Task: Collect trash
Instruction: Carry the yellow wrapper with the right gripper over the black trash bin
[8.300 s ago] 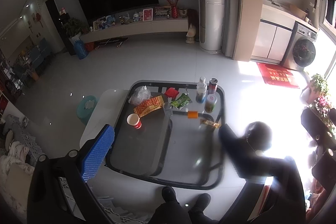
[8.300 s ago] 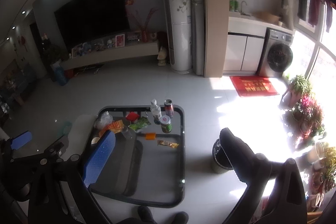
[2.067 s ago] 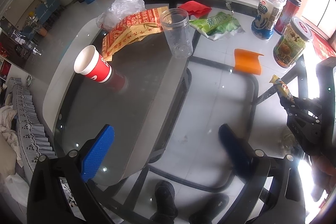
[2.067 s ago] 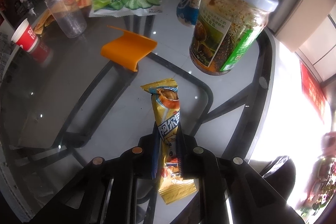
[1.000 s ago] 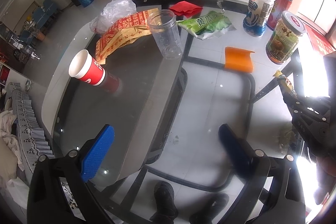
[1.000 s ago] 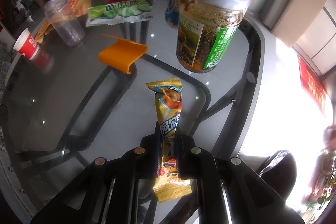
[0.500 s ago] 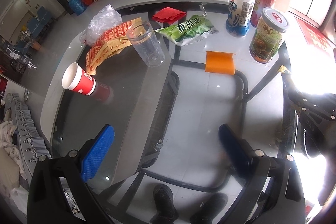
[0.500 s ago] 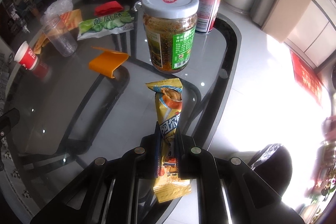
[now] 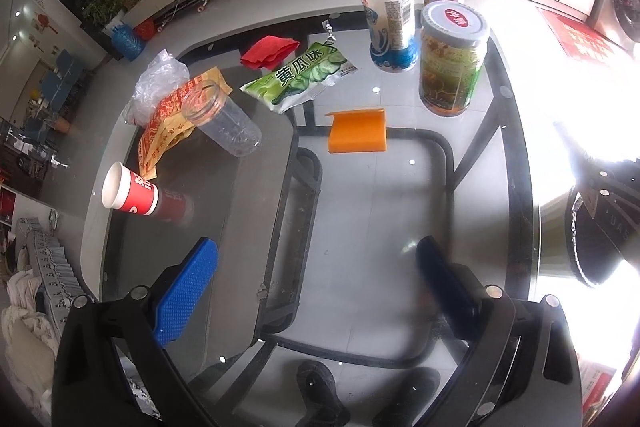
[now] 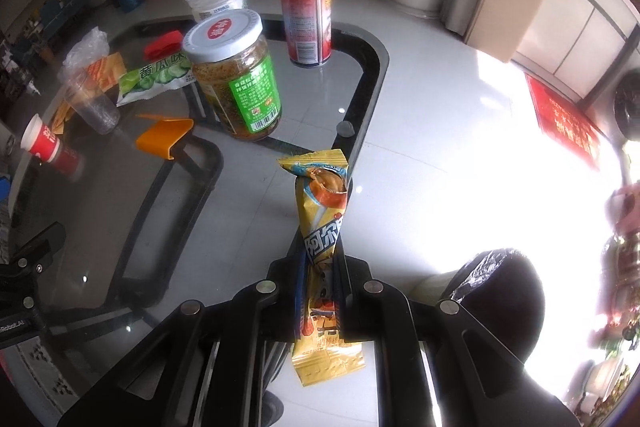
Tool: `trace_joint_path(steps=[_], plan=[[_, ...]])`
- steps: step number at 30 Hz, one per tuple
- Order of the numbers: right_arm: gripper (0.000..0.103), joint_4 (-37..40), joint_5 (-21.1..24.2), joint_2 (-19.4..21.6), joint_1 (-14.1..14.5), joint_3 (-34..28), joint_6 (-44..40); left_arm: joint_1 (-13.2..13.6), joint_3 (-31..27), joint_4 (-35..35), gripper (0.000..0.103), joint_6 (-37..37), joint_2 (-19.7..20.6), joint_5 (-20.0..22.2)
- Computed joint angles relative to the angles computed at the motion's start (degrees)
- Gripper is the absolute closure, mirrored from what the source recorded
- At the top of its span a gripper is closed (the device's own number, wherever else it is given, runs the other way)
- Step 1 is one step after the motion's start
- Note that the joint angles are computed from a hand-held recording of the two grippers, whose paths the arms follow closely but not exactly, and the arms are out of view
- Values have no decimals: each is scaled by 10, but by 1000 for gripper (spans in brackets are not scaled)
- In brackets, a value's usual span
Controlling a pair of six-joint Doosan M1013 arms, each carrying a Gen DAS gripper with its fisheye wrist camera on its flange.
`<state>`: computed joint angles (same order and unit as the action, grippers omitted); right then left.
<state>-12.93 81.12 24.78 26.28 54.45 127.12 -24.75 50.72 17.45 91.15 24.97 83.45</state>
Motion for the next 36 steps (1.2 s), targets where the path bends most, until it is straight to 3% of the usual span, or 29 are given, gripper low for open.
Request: trace_joint_path(steps=[26, 36], plan=[[93, -47, -14, -137, -35, 176, 174, -100, -18, -16, 6, 69, 10, -17], [93, -56, -10, -184, -49, 247, 237, -143, 5, -16, 6, 96, 6, -34]])
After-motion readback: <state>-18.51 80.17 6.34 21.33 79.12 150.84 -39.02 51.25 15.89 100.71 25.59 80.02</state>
